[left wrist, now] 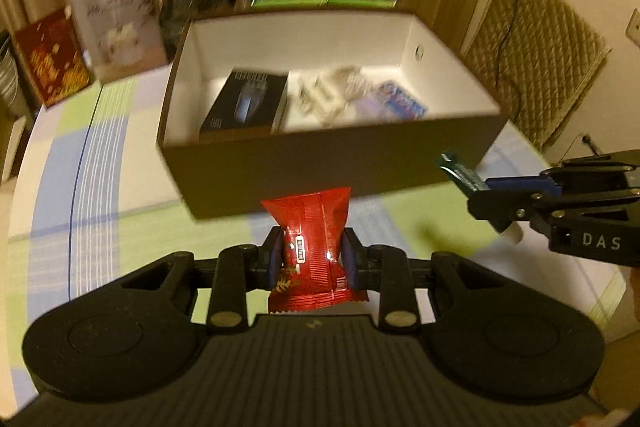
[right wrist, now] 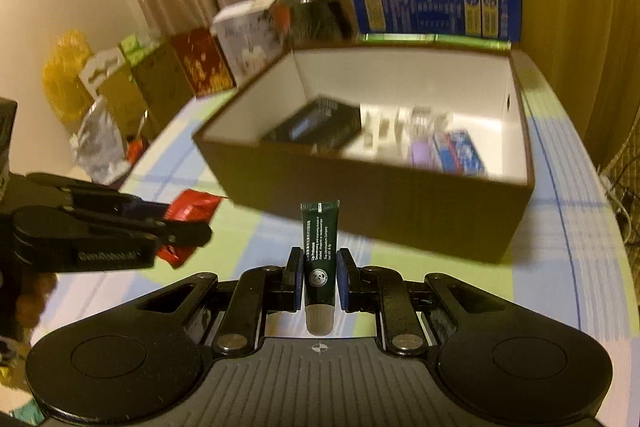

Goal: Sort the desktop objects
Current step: 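Carry the red packet and green tube over the cardboard box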

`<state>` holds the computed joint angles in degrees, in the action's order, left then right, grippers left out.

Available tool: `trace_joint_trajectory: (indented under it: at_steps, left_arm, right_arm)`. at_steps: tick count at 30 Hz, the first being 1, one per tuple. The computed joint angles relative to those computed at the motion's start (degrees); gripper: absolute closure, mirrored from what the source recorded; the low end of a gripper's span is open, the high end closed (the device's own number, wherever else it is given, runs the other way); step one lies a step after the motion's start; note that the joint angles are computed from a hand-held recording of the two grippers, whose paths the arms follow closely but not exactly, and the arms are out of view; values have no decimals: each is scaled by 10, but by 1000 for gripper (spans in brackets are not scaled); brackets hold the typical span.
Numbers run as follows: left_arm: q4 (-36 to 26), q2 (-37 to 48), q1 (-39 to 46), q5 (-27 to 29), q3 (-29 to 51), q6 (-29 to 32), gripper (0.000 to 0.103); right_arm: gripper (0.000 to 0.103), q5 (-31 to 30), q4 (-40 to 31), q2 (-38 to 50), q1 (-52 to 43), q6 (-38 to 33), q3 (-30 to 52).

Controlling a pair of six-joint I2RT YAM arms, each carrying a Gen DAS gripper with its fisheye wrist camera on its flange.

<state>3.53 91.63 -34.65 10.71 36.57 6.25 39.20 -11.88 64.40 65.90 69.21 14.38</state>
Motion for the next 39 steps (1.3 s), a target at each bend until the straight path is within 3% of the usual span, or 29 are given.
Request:
trace_joint_trajectory:
  at_steps: [8, 16, 26, 39]
  left_arm:
    - [-11, 58, -13, 5, 109, -4, 78]
    - [-49, 164, -20, 5, 252, 3, 78]
    - [-122, 292, -24, 9, 418, -2, 78]
    - [-195, 405, -24, 4, 557, 0, 78]
  right_arm:
    - [89, -36, -3, -110, -144, -161, 5]
    - [89, -123, 80, -84, -310, -304, 15]
    - [89, -206, 173, 10, -432, -378, 23]
    - [89, -287, 262, 132, -534, -420, 38]
